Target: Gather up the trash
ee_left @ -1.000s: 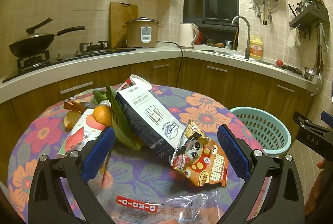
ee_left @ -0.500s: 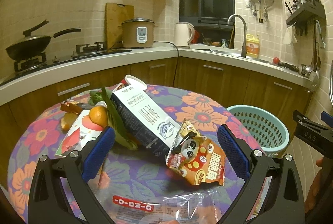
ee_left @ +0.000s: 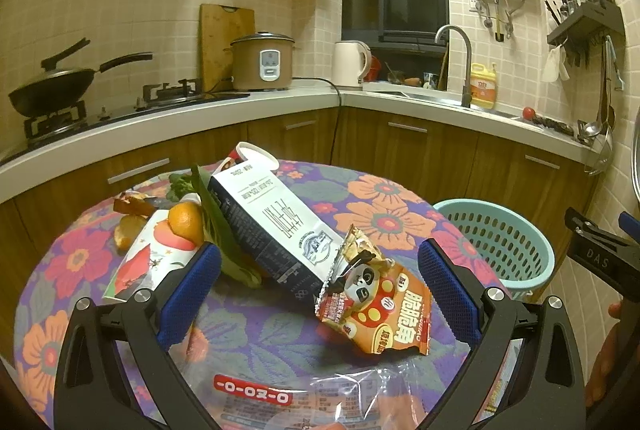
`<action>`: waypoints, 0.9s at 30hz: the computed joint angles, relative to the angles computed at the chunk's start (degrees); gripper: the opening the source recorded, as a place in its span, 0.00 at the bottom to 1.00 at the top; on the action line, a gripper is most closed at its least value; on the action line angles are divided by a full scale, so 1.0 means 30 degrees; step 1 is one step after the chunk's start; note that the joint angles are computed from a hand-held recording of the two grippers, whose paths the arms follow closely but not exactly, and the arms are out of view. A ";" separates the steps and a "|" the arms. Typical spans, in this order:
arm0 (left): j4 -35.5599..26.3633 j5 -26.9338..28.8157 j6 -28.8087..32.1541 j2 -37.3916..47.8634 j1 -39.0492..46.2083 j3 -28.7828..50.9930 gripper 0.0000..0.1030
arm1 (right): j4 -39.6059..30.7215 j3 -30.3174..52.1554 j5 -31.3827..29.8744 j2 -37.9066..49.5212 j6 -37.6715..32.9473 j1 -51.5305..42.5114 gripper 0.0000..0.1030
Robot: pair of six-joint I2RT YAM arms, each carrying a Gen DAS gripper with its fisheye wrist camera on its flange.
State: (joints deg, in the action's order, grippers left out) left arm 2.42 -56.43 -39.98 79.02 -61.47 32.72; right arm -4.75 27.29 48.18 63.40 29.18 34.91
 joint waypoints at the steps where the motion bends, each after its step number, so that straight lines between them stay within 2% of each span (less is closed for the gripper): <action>1: 0.0021 -0.0011 0.0009 -0.0032 -0.0004 -0.0036 0.93 | -0.0058 0.0036 0.0004 0.0015 0.0028 0.0018 0.92; 27: -0.0201 -0.0220 -0.0285 0.0351 -0.0226 0.0269 0.93 | 0.0029 0.0040 -0.0273 0.0097 0.0081 0.0694 0.92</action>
State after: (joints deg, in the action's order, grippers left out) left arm 1.82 -57.09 -40.84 80.08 -62.15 33.52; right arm -4.66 27.42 47.36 63.69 29.43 36.99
